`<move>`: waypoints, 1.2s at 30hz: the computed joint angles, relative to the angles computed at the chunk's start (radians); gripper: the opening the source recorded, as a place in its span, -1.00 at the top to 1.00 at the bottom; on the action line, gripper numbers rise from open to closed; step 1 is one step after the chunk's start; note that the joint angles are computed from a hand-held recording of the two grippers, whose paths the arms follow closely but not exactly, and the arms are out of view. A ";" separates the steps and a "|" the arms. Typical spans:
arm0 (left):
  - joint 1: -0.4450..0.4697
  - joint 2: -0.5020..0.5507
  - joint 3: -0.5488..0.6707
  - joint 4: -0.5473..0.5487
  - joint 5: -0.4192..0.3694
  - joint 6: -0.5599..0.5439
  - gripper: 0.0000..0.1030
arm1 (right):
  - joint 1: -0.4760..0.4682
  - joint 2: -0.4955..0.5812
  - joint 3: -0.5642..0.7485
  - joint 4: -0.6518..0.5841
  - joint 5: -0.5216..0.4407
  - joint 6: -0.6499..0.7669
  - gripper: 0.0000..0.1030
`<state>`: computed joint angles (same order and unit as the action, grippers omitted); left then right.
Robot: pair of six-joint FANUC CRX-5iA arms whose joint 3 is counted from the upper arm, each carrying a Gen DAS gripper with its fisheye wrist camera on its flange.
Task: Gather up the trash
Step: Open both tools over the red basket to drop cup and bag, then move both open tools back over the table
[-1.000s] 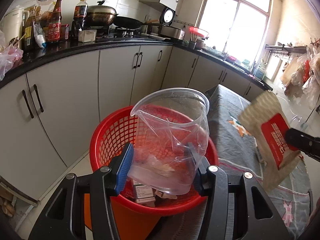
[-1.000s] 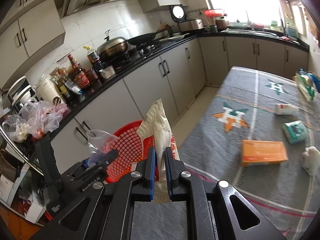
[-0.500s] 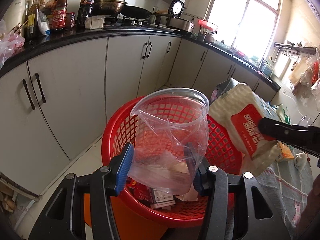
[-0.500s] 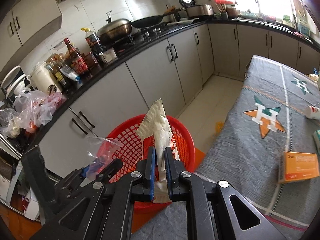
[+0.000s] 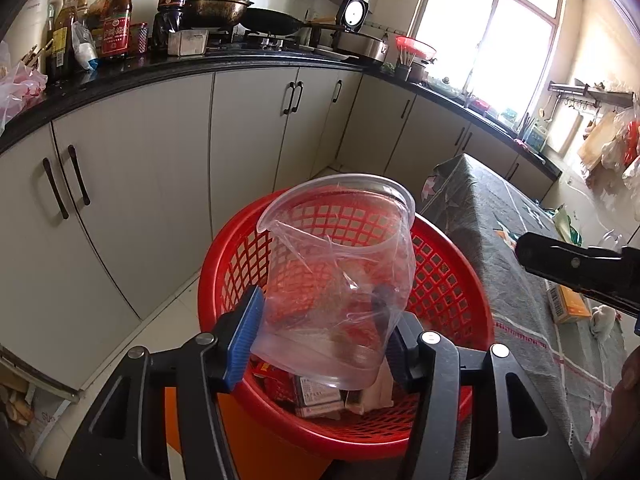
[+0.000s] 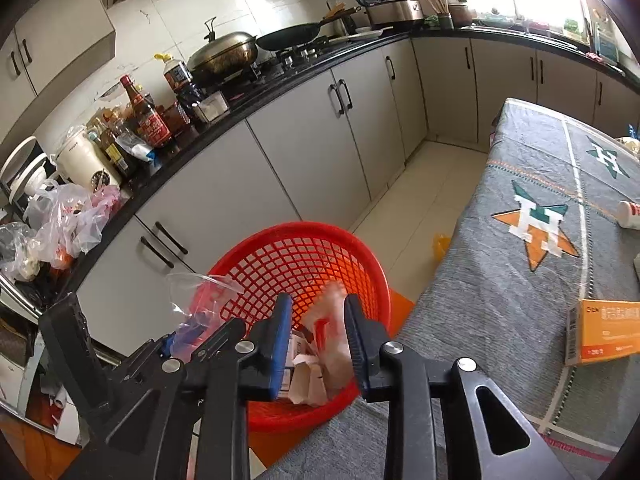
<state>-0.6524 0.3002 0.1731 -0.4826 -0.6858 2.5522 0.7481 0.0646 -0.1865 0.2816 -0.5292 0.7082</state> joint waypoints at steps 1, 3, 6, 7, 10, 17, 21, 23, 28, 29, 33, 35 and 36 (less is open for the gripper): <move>-0.002 -0.002 0.000 0.000 0.000 0.001 -0.06 | 0.002 -0.011 -0.011 0.011 0.004 -0.011 0.42; -0.007 -0.005 0.002 -0.005 -0.004 0.004 -0.08 | 0.004 -0.031 -0.033 0.036 0.013 -0.039 0.42; -0.015 -0.009 0.008 -0.014 -0.012 0.011 -0.16 | 0.004 -0.068 -0.070 0.059 0.024 -0.073 0.42; -0.018 -0.011 0.008 -0.017 -0.013 0.013 -0.16 | 0.003 -0.074 -0.074 0.059 0.023 -0.075 0.42; -0.028 -0.014 0.010 -0.023 -0.015 0.015 -0.16 | 0.003 -0.112 -0.116 0.080 0.030 -0.112 0.41; -0.053 -0.013 0.026 -0.021 -0.020 0.009 -0.16 | -0.002 -0.190 -0.203 0.112 0.029 -0.186 0.31; -0.080 0.002 0.058 -0.022 -0.032 -0.011 -0.17 | -0.009 -0.232 -0.248 0.129 0.030 -0.217 0.30; -0.092 0.011 0.076 -0.021 -0.038 -0.023 -0.17 | -0.017 -0.261 -0.278 0.136 0.031 -0.236 0.30; -0.126 0.044 0.132 -0.010 -0.059 -0.068 -0.17 | -0.044 -0.335 -0.350 0.164 0.034 -0.294 0.29; -0.134 0.052 0.145 -0.008 -0.065 -0.077 -0.17 | -0.049 -0.353 -0.367 0.171 0.034 -0.307 0.29; -0.166 0.090 0.200 0.008 -0.085 -0.125 -0.18 | -0.076 -0.413 -0.418 0.182 0.030 -0.333 0.28; -0.182 0.111 0.229 0.018 -0.097 -0.148 -0.19 | -0.089 -0.445 -0.443 0.184 0.028 -0.346 0.28; -0.190 0.125 0.245 0.033 -0.100 -0.165 -0.20 | -0.094 -0.455 -0.450 0.181 0.028 -0.346 0.27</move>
<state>-0.8424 0.4247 0.4177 -0.4492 -0.7861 2.3869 0.6538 -0.3906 -0.6363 0.4625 -0.5016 0.3627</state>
